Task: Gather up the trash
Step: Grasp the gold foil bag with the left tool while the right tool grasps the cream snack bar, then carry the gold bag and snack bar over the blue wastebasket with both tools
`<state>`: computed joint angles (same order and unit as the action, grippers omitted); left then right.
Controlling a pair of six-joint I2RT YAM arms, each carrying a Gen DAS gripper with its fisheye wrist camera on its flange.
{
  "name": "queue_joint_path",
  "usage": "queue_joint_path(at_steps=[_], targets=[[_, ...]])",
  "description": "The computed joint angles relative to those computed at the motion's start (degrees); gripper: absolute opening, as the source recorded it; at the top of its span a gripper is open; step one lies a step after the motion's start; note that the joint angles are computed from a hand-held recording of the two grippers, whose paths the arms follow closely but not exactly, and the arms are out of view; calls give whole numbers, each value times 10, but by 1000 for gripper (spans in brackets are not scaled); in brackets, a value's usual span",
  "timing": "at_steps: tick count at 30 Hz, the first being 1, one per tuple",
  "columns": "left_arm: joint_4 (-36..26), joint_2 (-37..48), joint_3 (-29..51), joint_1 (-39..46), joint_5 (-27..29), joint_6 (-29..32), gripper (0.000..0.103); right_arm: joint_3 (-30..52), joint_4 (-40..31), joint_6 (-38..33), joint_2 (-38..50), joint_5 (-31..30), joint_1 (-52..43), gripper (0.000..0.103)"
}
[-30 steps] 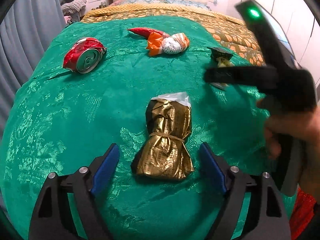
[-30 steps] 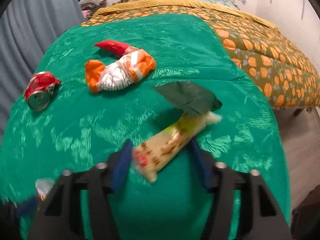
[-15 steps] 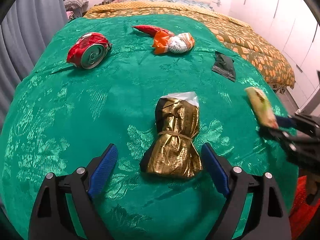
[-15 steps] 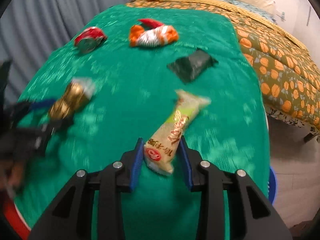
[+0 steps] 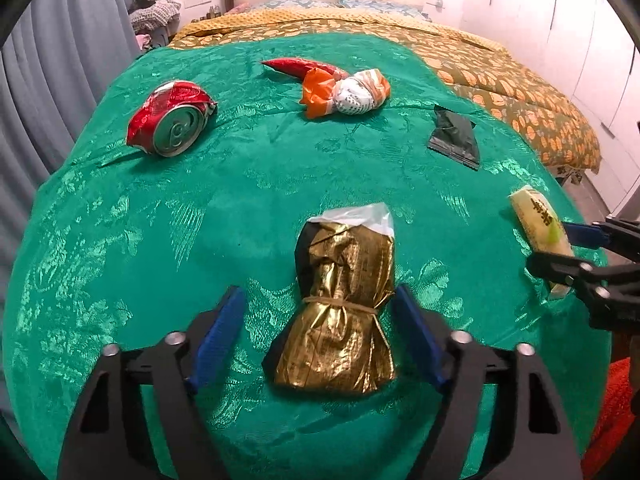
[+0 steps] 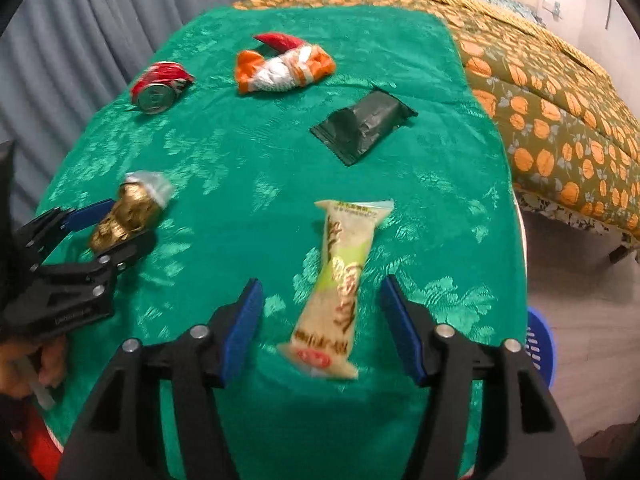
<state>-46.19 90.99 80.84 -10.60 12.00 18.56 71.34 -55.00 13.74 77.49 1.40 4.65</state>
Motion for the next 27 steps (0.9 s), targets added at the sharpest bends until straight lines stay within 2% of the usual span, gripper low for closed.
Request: queue_joint_path(at_steps=[1,3,5,7,21,23,27], targets=[[1,-2,-1,-2,-3,-1,57,1,0,1,2,3,2,45],[-2,-5,0,-5,-4,1,44,0,1,1,3,13,8,36],[1,-12,-5,-10,-13,2,43,-2,2,-1,-1,17,10,22],[7,-24,-15,-16,-19,7,42,-2,2,-2,-8,14,10,19],[36,-79,-49,-36,-40,9,41,1,-12,-9,-47,-15,9,18],[30,-76,-45,-33,-32,7,41,-1,-14,-10,-54,-22,6,18],[1,-67,-34,-19,18,3,41,-8,-21,-11,-76,-40,-1,18]])
